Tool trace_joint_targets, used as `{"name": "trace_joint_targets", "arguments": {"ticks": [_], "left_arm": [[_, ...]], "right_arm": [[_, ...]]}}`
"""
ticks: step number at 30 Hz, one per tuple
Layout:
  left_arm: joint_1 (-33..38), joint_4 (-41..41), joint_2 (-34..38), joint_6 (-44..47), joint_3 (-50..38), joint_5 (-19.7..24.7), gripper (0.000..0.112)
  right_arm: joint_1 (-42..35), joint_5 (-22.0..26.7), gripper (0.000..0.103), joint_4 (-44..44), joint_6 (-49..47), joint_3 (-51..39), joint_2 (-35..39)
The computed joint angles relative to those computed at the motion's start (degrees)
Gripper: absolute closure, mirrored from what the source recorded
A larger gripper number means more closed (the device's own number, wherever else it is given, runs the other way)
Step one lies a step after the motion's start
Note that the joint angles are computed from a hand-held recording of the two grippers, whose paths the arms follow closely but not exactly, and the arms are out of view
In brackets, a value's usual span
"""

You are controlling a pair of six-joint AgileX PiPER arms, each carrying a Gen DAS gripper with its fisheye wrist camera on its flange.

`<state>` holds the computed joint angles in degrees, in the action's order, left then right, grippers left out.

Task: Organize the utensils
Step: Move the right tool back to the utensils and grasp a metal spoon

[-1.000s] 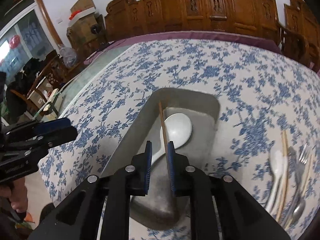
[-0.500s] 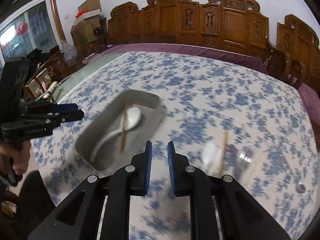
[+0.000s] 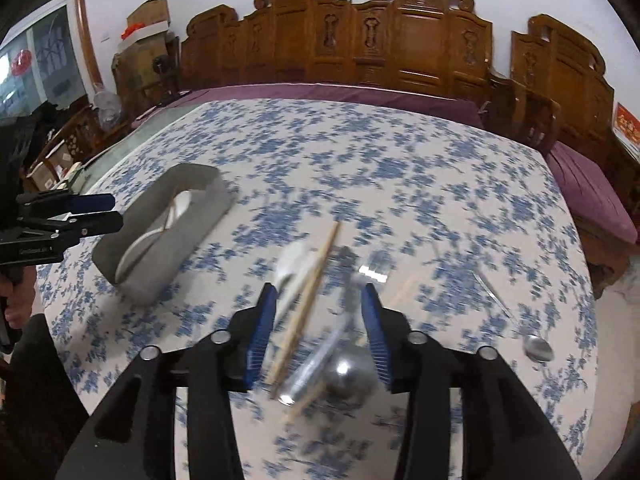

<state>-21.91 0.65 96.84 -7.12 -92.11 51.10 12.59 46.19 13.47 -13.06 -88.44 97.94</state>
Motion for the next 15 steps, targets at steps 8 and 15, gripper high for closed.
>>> {"name": "trace_joint_targets", "arguments": {"ticks": [8,15], "left_arm": [[-4.4,0.8,3.9,-3.0,-3.0,0.3,0.06],[-7.6,1.6,7.6,-5.6,-5.5,0.9,0.06]], "right_arm": [[-8.6,2.7,0.055,2.1,-8.2,1.7,0.8],[-14.0,3.2,0.055,0.2,-8.6,-1.4,6.2]]}}
